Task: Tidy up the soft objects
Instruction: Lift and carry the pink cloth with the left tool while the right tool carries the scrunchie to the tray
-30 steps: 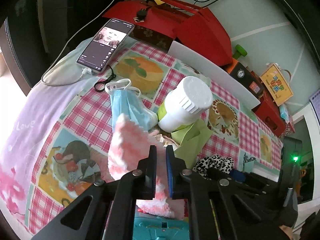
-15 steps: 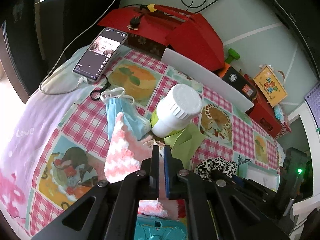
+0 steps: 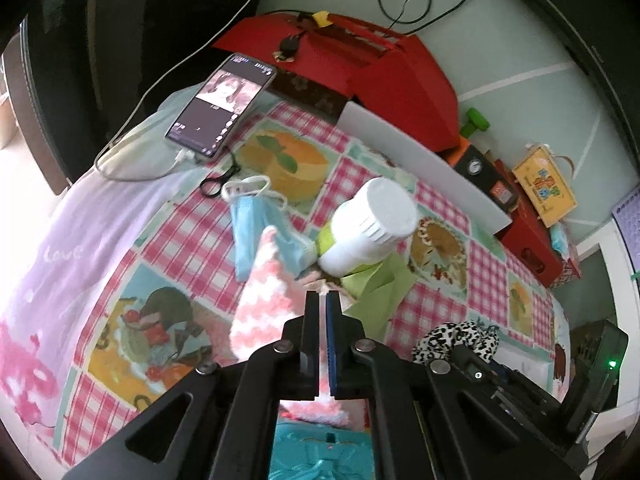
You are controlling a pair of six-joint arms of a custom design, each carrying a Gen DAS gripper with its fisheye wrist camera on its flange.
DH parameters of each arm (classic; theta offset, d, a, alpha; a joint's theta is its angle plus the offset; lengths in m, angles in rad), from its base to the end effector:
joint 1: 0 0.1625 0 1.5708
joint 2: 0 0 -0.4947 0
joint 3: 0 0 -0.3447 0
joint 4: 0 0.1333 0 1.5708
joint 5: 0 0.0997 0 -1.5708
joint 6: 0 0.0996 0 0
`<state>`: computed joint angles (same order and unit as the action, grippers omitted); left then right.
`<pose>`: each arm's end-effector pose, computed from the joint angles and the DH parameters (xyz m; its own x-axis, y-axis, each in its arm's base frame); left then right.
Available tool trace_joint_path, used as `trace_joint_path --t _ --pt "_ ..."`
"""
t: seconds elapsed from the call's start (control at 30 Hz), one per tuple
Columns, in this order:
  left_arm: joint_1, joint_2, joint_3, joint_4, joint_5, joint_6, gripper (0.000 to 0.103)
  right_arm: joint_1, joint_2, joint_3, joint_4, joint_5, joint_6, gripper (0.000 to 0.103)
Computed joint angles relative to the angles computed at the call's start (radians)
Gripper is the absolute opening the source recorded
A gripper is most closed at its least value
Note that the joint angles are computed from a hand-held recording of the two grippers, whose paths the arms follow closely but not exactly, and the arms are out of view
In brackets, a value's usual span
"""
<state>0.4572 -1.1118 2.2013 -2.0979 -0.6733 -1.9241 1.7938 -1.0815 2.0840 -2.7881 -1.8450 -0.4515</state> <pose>-0.2926 -0.3793 0.1948 -0.7464 -0.6076 -0.2715 -0.1700 0.5684 -0.8050 0.2222 -0.4991 0.2362 -0.7619 -0.5566 0.3311 -0.6096 0.7890 -0.0764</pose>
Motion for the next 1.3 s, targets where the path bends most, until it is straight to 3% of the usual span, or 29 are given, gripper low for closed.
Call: trace_joint_path --t 0.1,0.17,0.2,0.23,0.37,0.47,0.7,0.77,0.87,1.3 --pt "0.012 0.006 -0.012 0.024 -0.034 0.008 0.008 -0.003 0.001 0.005 -0.006 -0.024 0.004 0.025" --pt "0.018 0.010 -0.018 0.029 -0.057 0.022 0.029 -0.006 -0.001 0.011 -0.010 -0.039 0.003 0.025" --pt "0.019 0.010 -0.018 0.034 -0.061 0.020 0.046 -0.005 0.000 0.012 -0.014 -0.048 0.003 0.025" --pt "0.018 0.011 -0.023 0.050 -0.064 0.013 0.051 -0.006 0.001 0.014 -0.018 -0.051 0.003 0.025" --pt "0.035 0.027 -0.045 0.079 -0.111 0.043 0.054 -0.014 -0.005 0.024 -0.023 -0.040 0.013 0.025" --pt "0.057 0.047 -0.072 0.129 -0.156 0.055 0.054 -0.021 -0.007 0.029 -0.027 -0.031 0.022 0.025" --pt "0.083 0.078 -0.062 0.046 -0.164 0.135 0.052 -0.040 -0.002 0.034 -0.028 -0.018 0.039 0.025" --pt "0.084 0.084 -0.050 -0.001 -0.158 0.170 0.032 -0.045 -0.001 0.036 -0.028 -0.012 0.041 0.025" --pt "0.075 0.084 -0.046 -0.012 -0.134 0.177 0.021 -0.051 -0.004 0.038 -0.026 -0.004 0.041 0.025" --pt "-0.001 0.017 -0.033 0.061 -0.017 0.047 0.018 -0.066 -0.016 0.041 -0.028 0.016 0.052 0.025"
